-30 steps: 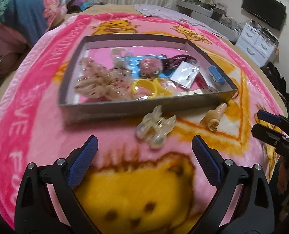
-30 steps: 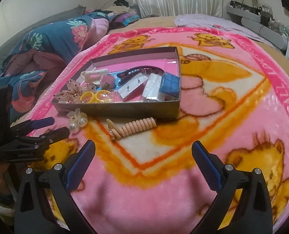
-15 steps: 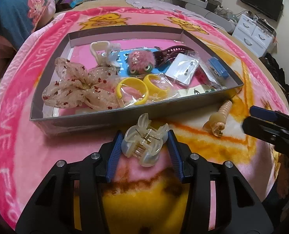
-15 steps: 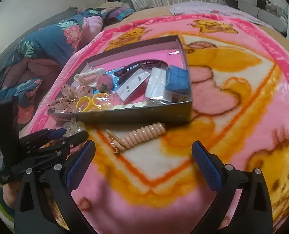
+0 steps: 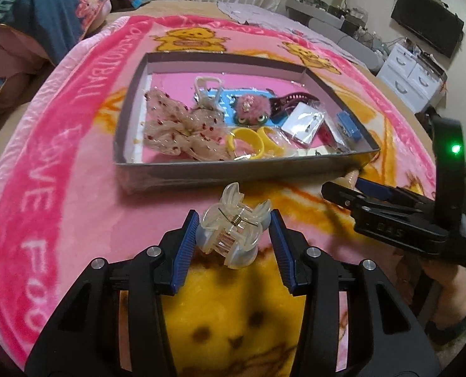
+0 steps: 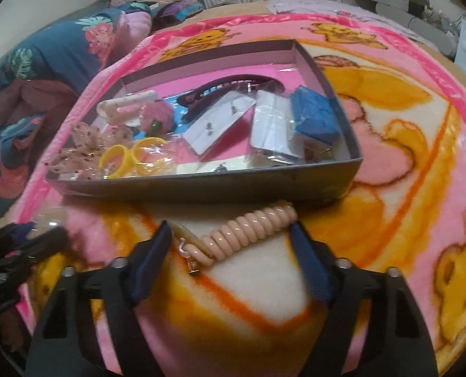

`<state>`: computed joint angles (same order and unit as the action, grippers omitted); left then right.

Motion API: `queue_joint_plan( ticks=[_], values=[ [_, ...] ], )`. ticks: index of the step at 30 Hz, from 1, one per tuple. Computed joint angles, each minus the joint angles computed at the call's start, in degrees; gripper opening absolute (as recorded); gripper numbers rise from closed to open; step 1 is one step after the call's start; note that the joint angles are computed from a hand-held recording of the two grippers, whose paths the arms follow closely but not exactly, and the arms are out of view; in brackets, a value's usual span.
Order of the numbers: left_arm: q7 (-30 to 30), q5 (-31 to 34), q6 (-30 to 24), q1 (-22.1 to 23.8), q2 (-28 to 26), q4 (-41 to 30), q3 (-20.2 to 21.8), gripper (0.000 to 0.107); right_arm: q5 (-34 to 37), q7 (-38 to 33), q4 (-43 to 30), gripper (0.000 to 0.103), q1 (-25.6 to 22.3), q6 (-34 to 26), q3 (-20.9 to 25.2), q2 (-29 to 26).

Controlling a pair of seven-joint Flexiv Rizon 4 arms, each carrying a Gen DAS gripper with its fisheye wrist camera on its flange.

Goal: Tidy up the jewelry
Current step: 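Carry flower clip into box with left tool while right tool drops hair tie in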

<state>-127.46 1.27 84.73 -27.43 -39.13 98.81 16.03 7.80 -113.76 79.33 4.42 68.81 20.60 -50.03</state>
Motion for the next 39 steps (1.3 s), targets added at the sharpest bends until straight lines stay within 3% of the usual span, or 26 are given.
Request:
queue_joint_plan(
  ticks=[6, 17, 25, 31, 39],
  values=[
    [-0.56, -0.11, 2.33, -0.57, 1.07, 1.23, 0.95, 0.037, 2.22, -4.96, 0.88, 0.047, -3.24, -1.32, 3.64, 0.79],
    [-1.22, -1.51, 5.1, -2.47, 2.71, 3.86, 3.57, 0.038, 11.03, -20.16, 5.2, 0.047, -7.31, -5.17, 8.95, 5.96],
    [-3.12, -2.67, 5.59, -6.52, 3.02, 4.33, 9.33, 0.037, 18.05, -29.18, 5.1, 0.047, -7.28, -3.5, 9.25, 8.92],
    [-2.84, -1.98, 2.73, -5.57, 1.72, 0.05, 9.66, 0.038, 18.78, -29.29, -0.13, 0.047, -4.95, -2.95, 6.61, 7.14],
    [-0.64, -0.02, -1.85, 0.62, -1.01, -6.4, 4.06, 0.038, 14.42, -25.21, -6.77, 0.047, -1.42, -2.68, 2.81, 2.72]
  ],
)
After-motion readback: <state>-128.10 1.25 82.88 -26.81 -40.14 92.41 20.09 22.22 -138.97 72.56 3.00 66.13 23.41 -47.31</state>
